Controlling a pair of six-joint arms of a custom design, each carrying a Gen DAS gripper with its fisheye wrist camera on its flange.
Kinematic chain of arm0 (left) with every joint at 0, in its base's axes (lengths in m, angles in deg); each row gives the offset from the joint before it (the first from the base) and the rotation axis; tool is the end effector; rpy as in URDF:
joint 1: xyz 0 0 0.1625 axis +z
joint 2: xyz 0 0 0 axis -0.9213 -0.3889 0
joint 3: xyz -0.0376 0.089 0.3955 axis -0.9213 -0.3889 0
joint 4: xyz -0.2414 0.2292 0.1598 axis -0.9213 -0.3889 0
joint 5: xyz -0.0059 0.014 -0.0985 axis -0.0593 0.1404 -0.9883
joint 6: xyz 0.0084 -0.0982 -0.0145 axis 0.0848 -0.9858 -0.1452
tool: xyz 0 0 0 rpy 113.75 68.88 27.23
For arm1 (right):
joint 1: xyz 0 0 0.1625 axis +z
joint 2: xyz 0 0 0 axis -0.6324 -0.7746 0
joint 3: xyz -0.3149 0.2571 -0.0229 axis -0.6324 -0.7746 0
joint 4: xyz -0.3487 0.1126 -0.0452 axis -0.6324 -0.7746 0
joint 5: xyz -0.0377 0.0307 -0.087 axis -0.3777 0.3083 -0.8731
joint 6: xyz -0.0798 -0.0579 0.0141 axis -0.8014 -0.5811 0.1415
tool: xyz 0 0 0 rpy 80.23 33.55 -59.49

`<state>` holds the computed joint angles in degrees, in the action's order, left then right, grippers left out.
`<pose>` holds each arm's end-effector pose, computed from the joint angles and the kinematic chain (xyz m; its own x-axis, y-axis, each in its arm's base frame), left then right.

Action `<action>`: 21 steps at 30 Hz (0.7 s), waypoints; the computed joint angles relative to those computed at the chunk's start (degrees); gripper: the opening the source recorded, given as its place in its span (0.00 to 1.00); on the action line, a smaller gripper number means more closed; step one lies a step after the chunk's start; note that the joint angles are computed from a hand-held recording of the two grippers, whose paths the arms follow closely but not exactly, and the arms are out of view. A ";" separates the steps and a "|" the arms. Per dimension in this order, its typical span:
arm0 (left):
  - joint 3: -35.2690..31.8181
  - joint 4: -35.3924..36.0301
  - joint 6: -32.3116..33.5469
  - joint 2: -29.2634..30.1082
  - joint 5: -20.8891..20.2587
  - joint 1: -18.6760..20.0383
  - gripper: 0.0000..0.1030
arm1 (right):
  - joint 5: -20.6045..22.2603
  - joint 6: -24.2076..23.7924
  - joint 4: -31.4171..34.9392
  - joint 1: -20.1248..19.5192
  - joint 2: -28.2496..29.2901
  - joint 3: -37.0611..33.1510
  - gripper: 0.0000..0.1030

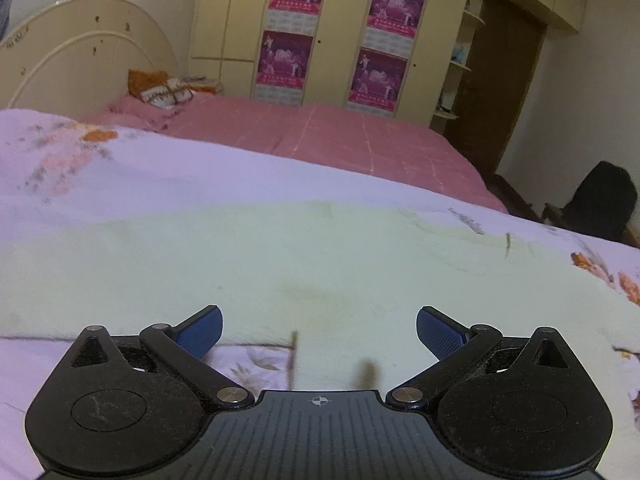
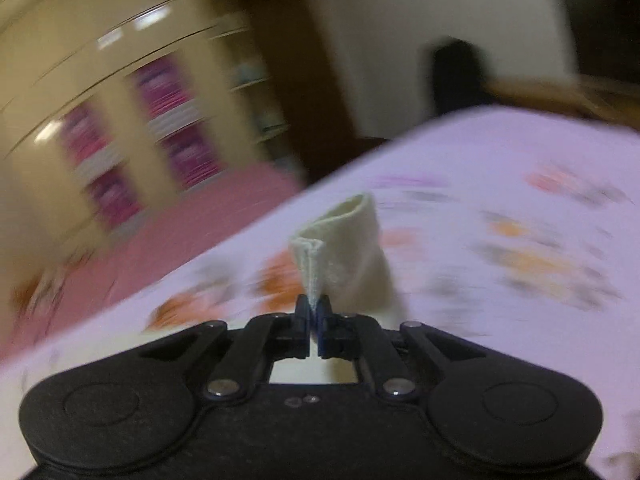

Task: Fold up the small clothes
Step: 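Carry the cuff across the sweater body with the right gripper and open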

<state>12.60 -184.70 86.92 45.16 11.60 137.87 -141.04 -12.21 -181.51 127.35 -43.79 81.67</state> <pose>-0.0845 -0.7948 0.2109 -0.8116 0.1737 -0.5578 0.5244 0.6375 -0.5645 0.0562 -0.6473 0.2706 -0.7702 0.5168 0.3739 -0.2464 0.2997 -0.9217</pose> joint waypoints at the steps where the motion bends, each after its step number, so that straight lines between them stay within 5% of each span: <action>1: 0.17 0.17 0.13 -0.02 -0.25 -0.06 1.00 | 0.64 -2.50 2.23 1.34 2.22 -2.60 0.04; 12: 1.83 1.30 -0.41 -1.70 -3.38 -0.47 0.99 | 5.40 -5.93 19.13 7.93 15.89 -20.13 0.04; 21: 1.45 1.12 -1.94 -1.53 -2.76 -0.28 1.00 | 7.00 -7.55 23.71 9.78 20.03 -22.98 0.04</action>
<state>14.05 -183.57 84.98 43.62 8.84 137.59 -134.04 -19.76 -157.80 137.13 -23.76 58.69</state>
